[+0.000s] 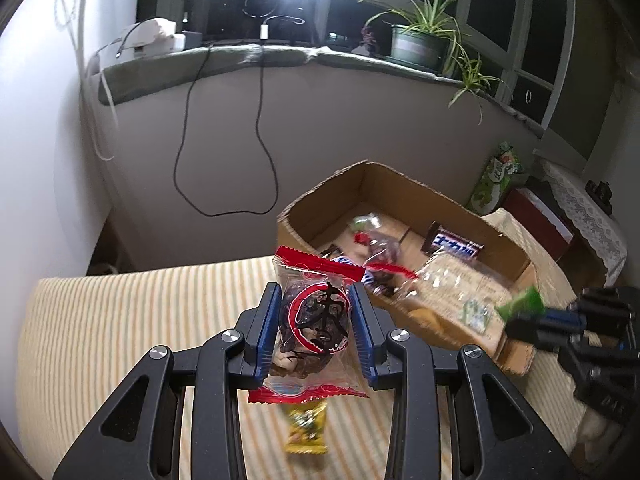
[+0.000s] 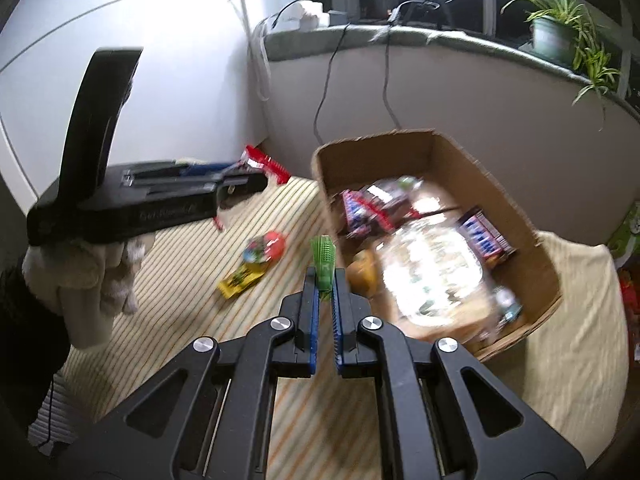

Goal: Organize snacks
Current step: 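Carry the red-trimmed bag and green mint pack into the box and open both tools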

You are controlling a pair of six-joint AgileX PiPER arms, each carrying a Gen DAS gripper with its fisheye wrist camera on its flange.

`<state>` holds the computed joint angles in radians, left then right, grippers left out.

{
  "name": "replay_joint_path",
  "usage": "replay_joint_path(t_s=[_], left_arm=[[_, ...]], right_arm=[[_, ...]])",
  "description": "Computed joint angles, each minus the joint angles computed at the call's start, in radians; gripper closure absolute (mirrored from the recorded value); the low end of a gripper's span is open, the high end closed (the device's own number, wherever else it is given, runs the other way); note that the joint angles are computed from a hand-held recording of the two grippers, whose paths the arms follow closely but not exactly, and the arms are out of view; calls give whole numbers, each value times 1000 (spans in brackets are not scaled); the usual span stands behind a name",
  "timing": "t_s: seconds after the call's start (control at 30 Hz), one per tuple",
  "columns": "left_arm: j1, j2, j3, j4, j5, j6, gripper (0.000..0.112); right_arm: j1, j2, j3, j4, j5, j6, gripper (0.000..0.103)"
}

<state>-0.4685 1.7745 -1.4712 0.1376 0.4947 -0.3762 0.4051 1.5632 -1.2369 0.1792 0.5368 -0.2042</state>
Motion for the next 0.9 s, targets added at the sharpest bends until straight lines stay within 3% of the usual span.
replay_joint_path(t_s=[0.47, 0.9], left_arm=[[-44, 156, -239, -12, 91, 20, 79], [-54, 269, -417, -42, 169, 64, 79]], right_arm=[[-173, 186, -289, 103, 125, -144, 97], [-195, 335, -483, 78, 213, -133, 97]])
